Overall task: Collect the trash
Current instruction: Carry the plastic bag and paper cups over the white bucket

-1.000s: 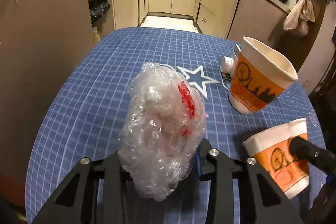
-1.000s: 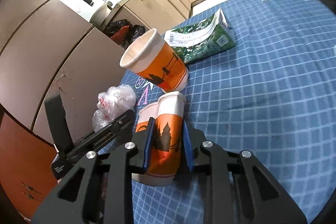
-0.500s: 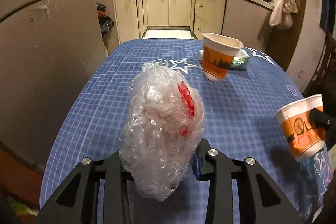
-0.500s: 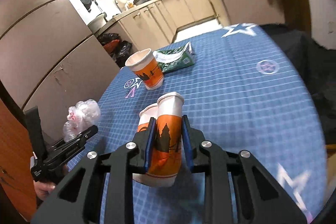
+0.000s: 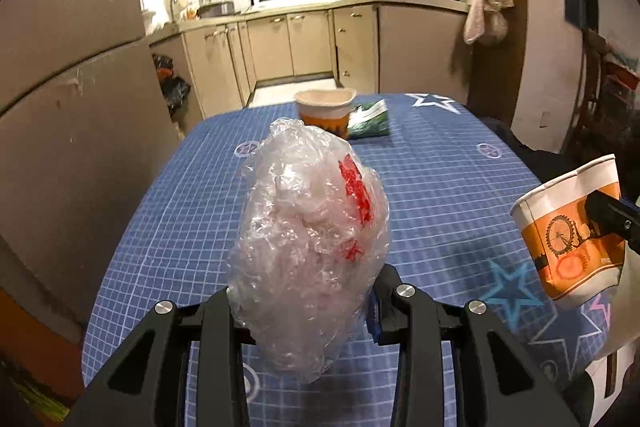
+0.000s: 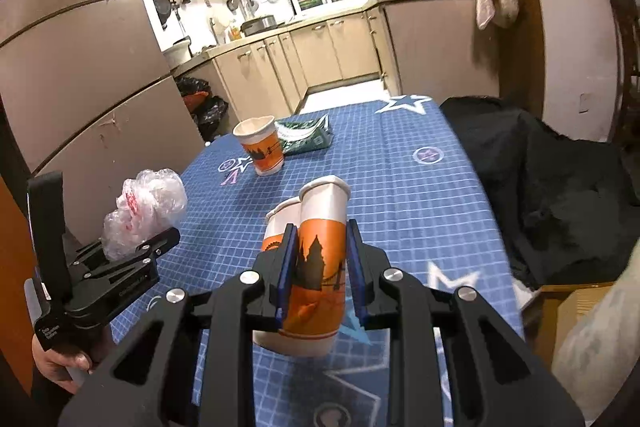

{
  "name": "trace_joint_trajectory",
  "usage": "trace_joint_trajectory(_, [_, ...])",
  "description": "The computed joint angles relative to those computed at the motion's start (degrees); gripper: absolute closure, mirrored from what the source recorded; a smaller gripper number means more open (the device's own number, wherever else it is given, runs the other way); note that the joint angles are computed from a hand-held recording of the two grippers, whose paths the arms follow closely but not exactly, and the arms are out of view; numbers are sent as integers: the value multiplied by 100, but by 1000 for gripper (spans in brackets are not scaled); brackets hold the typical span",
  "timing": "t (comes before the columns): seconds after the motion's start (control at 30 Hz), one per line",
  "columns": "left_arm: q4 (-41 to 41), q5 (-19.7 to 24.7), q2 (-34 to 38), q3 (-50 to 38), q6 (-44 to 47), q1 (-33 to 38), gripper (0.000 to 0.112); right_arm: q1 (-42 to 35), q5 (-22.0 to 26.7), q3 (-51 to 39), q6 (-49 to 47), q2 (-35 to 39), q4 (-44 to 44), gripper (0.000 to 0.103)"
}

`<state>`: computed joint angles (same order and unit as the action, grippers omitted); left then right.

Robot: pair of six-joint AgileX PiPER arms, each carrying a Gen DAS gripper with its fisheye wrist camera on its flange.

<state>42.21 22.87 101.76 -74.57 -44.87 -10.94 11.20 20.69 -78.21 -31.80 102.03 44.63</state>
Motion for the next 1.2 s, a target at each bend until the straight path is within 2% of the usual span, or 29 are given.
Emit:
trace_joint_trajectory(0.2, [738,248,-123,-82,-604,-525,76,-277,-239,540,-368,-592,309,80])
trace_joint_trajectory(0.37, [866,412,-93,-342,-638,-946,76,-550,-472,911,-450,-1101,237,80])
trace_joint_trajectory(0.53, [885,568,71,-743,-531,-1425,76,-1056,-519,1193,-905,-1564,603,80])
trace_joint_trajectory(0.7, [407,721,472,-1477,69,-1876,76,-1588,-508,1384,-1262,-1862,831,80])
trace_joint_trajectory(0.97, [-43,1134,1324,-2846,841,-2645,76,-2741,-260,1669,-2630,-2046,2103,80])
trace_joint_trajectory(1.2, [-668,1703,2310,-4513,1749,-3188,76,-3514,-61,1728,-3157,-2041,2435,80])
